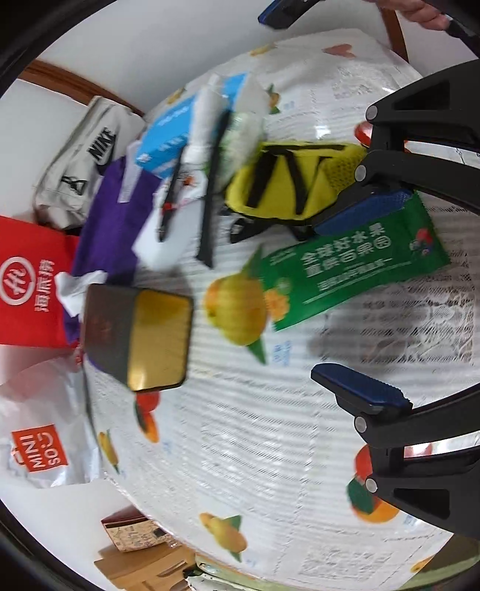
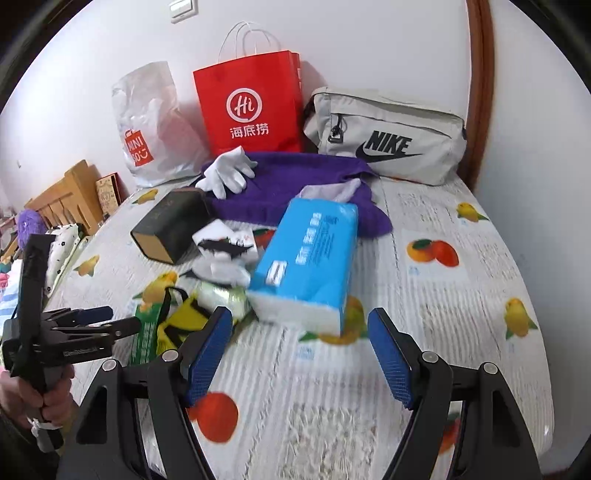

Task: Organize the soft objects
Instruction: 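Lower the left tool onto the green snack packet and close it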

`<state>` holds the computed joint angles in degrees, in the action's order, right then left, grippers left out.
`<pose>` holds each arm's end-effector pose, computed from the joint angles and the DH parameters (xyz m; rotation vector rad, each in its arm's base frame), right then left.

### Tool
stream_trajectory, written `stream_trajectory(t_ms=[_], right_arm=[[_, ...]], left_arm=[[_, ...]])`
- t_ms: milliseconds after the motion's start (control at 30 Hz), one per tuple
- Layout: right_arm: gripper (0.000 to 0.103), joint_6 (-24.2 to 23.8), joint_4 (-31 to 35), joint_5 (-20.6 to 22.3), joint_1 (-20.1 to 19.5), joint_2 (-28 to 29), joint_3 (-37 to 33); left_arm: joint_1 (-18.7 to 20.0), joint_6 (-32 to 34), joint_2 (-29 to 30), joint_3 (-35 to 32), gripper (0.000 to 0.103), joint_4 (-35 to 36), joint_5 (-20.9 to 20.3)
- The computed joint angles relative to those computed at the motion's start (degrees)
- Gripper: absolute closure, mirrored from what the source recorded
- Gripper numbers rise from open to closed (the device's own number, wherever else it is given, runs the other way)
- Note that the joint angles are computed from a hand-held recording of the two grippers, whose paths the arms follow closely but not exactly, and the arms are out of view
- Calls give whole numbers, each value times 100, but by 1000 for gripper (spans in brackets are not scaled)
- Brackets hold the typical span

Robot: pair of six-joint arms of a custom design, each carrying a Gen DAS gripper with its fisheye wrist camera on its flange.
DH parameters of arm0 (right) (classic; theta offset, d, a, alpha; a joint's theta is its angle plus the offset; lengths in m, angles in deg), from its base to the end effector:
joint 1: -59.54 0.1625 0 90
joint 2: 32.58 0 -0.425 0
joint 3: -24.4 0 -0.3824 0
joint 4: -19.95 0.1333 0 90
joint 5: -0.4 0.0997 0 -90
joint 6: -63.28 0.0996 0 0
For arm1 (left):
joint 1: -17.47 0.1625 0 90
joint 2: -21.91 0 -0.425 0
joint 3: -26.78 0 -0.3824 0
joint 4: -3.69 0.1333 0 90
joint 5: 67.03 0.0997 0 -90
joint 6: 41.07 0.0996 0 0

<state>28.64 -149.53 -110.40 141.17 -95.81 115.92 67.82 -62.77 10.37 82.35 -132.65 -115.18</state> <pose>0.0004 -0.6704 0.3801 0.3323 -2.3317 0.8878 -0.3528 -0.7388 -0.0884 0.3683 2.4546 -0.5272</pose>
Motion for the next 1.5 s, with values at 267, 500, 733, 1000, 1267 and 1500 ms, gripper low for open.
stream_trajectory(t_ms=[267,500,733,1000,1267,1500], right_arm=[[28,43,-271,179,-79,-248,485],[28,47,-370,276,-65,-298,689],[28,-13,-324,226,-25,-236,679],[28,16,-199,226,-48,-206,647],[28,56,-135,253,-89,-188,665],[28,33,-64,285,-120,-164,697]], left_arm=[[-70,227,290,-205,23,134,445],[-60,103,-45,263,23,210,607],[-86,447,-4,468,21,-412,650],[-55,1255,254,4,45,-840,370],[-123,570,-247,766,27,-642,182],[-221,409,-8,732,33,-726,697]])
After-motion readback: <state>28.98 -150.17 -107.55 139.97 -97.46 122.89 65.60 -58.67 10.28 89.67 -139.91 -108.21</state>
